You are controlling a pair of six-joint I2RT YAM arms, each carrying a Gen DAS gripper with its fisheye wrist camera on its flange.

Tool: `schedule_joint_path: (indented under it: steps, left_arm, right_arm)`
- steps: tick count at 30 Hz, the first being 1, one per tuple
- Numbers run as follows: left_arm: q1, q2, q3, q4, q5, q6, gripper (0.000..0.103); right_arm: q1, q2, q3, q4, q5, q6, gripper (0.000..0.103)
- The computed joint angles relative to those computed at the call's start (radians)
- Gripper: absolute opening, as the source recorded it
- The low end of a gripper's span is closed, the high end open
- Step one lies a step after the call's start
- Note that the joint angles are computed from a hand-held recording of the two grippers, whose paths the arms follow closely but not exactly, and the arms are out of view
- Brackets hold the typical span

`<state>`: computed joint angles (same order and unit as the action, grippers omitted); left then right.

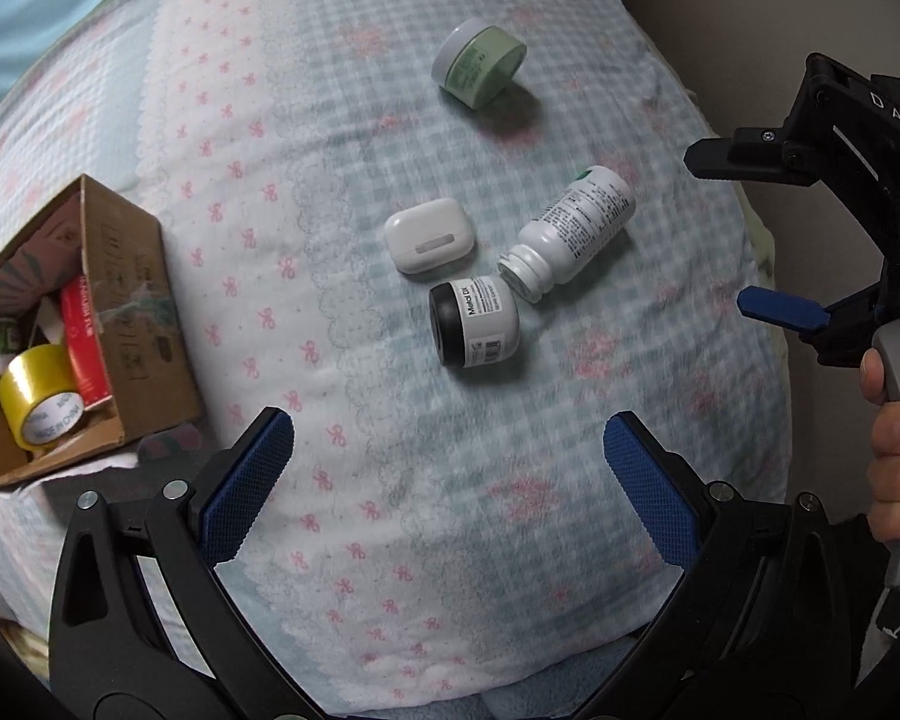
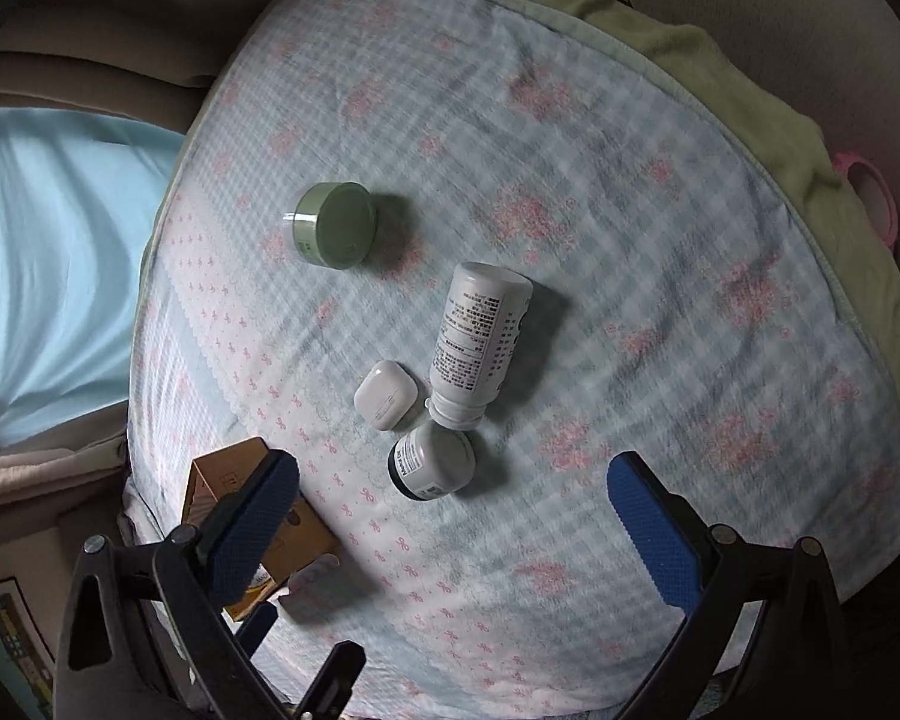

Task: Organize rigid objects
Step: 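Grasp the black-capped jar with the left tool while the right tool grasps the white pill bottle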

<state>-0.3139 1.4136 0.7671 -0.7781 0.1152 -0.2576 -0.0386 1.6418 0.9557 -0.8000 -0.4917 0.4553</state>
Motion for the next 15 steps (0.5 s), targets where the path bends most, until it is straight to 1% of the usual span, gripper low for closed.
schedule_joint_path:
  steps: [1,4,6,8,11,13,14,15]
  left_arm:
    - [0.001,0.039,-0.011,0.046,0.005,-0.008,0.103]
    - [-0.004,0.156,-0.033,0.183,0.003,-0.035,0.103]
    - [-0.010,0.228,-0.043,0.268,0.001,-0.061,0.103]
    - [-0.011,0.295,-0.048,0.338,0.009,-0.085,0.103]
    - [-0.013,0.378,-0.046,0.409,0.014,-0.115,0.102]
    - [-0.013,0.417,-0.041,0.437,0.017,-0.127,0.102]
    - [-0.012,0.437,-0.034,0.444,0.019,-0.131,0.101]
    - [-0.012,0.454,-0.026,0.450,0.020,-0.132,0.100]
  right_arm:
    - [0.000,0.033,-0.002,0.030,-0.011,0.022,0.098]
    - [0.001,0.126,-0.003,0.121,-0.045,0.096,0.096]
    - [0.008,0.185,0.001,0.179,-0.062,0.146,0.092]
    - [0.015,0.242,0.008,0.228,-0.078,0.192,0.086]
    - [0.019,0.310,0.014,0.288,-0.095,0.254,0.085]
    - [0.022,0.341,0.013,0.319,-0.098,0.290,0.082]
    - [0.024,0.352,0.011,0.333,-0.098,0.305,0.077]
    - [0.026,0.362,0.009,0.344,-0.096,0.319,0.075]
